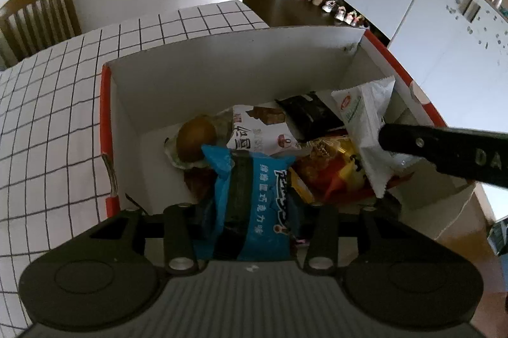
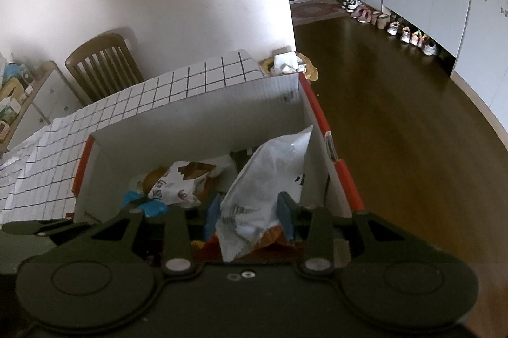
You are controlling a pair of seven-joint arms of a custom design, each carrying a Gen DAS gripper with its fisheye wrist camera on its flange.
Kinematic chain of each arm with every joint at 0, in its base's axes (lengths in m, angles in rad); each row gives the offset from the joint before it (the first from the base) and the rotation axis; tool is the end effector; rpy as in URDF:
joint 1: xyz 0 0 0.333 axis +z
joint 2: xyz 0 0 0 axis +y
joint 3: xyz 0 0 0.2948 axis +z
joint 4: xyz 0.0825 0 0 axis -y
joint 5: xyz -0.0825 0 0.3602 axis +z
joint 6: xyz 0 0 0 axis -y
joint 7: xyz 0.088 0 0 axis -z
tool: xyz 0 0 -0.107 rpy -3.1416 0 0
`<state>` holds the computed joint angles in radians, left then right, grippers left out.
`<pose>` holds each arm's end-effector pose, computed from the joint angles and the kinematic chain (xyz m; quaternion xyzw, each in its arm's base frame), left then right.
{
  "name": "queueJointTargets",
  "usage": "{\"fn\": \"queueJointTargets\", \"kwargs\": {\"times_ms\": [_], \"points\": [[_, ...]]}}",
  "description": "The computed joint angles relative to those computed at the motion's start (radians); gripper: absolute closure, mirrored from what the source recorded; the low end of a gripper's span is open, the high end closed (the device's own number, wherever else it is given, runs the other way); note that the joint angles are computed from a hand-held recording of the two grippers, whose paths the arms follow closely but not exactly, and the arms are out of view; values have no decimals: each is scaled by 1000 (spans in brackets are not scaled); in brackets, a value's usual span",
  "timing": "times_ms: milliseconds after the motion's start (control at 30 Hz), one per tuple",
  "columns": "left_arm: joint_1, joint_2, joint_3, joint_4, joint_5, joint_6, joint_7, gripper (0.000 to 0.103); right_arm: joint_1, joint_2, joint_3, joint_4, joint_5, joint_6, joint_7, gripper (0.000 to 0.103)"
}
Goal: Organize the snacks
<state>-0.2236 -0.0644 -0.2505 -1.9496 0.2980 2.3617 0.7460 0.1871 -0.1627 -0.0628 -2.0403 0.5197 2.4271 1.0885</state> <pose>0.4979 -0.2548 0.5443 -0.7414 0.6154 -0.2115 0.1642 0.5290 0.0660 0.5621 -0.7574 0.5567 -0.0896 0.3293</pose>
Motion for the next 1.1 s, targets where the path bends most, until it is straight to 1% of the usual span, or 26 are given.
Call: {"fn": "queueJointTargets", "kwargs": {"times_ms": [100, 167, 200, 233, 400, 533, 600, 633, 700, 767, 833, 867, 900, 1067, 1100], "points": [[1, -13, 0, -14, -14, 20, -1, 45, -1, -13, -9, -5, 20, -19, -22, 64], [0, -20, -6, -15, -3, 17, -9, 40, -1, -23, -14, -11, 30, -27, -42, 64], [-1, -26, -9, -17, 5, 15, -16, 34, 0, -29, -16, -15, 33, -31, -51, 63], [-1, -34, -12, -23, 13, 18, -22, 31, 0, -37, -19, -21, 38, -35, -62, 63], [3, -79, -26, -48, 21, 10, -49, 31, 4, -76, -35, -49, 59, -48, -95, 62], [12, -132, -36, -90, 23, 28, -50, 31, 9, -110, -48, -69, 76, -58, -117, 59], [18, -157, -43, -107, 21, 36, -47, 31, 14, -135, -57, -84, 87, -59, -135, 53], [20, -171, -46, -117, 16, 43, -41, 31, 17, -149, -59, -96, 89, -55, -140, 48], [25, -197, -53, -132, 8, 55, -28, 31, 27, -179, -69, -116, 103, -49, -161, 41], [31, -225, -61, -147, 3, 66, -19, 31, 37, -208, -79, -133, 112, -45, -176, 40], [38, -254, -70, -163, -2, 80, -14, 23, 50, -235, -91, -149, 125, -43, -195, 36], [42, -274, -73, -177, -7, 93, -15, 21, 55, -249, -94, -158, 127, -37, -202, 32], [47, -287, -76, -185, -14, 102, -13, 20, 62, -260, -99, -165, 132, -32, -210, 29], [66, -366, -87, -229, -54, 134, 9, 19, 92, -322, -120, -204, 147, -11, -244, 23], [71, -378, -90, -236, -63, 141, 12, 17, 97, -337, -123, -215, 148, -3, -248, 20]]}}
